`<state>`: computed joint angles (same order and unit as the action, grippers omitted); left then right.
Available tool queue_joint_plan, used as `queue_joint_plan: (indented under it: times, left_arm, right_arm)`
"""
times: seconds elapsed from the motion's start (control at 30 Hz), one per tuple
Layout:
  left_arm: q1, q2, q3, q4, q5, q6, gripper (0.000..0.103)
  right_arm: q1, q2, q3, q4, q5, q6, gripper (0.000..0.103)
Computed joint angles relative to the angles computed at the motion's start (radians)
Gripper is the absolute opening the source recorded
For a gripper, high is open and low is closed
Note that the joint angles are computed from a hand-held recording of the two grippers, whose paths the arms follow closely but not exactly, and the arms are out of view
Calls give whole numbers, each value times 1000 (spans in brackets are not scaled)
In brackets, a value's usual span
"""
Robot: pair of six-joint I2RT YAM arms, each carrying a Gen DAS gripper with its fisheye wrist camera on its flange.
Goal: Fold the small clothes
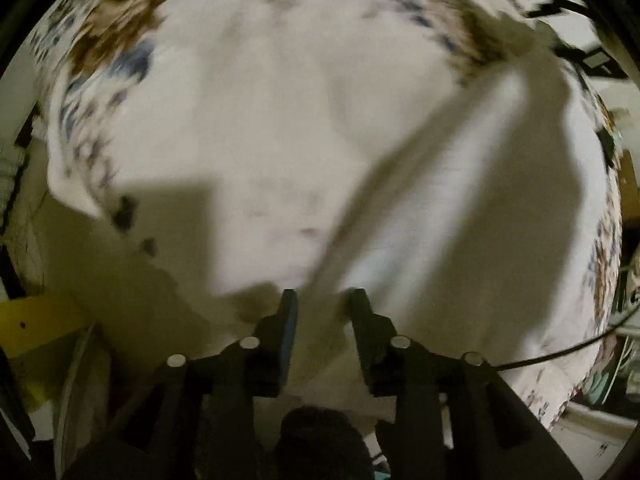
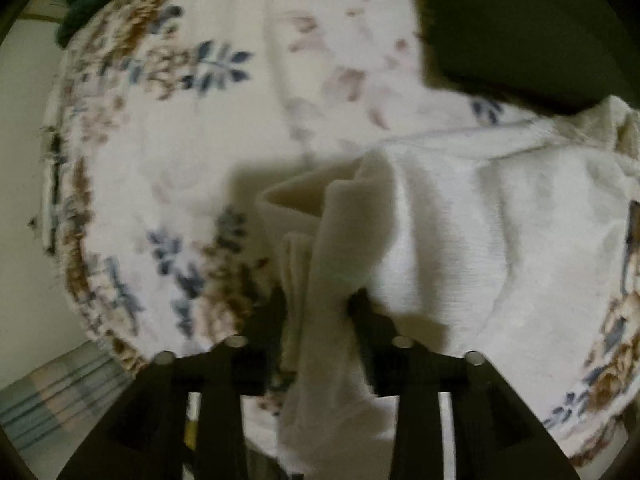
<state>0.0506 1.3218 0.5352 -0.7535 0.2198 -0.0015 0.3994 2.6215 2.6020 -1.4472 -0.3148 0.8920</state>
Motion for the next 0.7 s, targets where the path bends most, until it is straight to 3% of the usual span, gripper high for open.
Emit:
queue_joint_plan:
  times: [0.03, 0.13, 0.23, 0.3, 0.37, 0.4, 0.57, 0.7]
  left_arm:
    - [43, 15, 8, -10, -1, 29, 30]
    - [142, 25, 61, -62, 2, 84, 30]
    - [128, 16, 165, -125, 36, 70, 30]
    - [66, 30, 254, -150, 64, 21, 38]
    - [-18, 65, 359, -144, 106, -48, 60]
    - [-59, 92, 408, -126, 122, -82, 63]
    - [-277, 377, 750, -29, 161, -228, 64]
    - [-426, 681, 1108, -65, 66, -237, 64]
  right_arm:
    - [-4, -31, -53, 38, -15, -1, 53]
    - [-23, -209, -324, 199, -41, 6, 59]
    - [-52, -448, -649, 369, -53, 35, 69]
    - [-73, -611, -838, 433, -31, 50, 73]
    - [-100, -774, -1005, 450, 0, 45, 75]
    - [-113, -839, -1069, 441, 19, 33, 76]
    - [-224, -1089, -1348, 430, 52, -56, 76]
    - [-379, -1148, -1514, 543, -2, -117, 76]
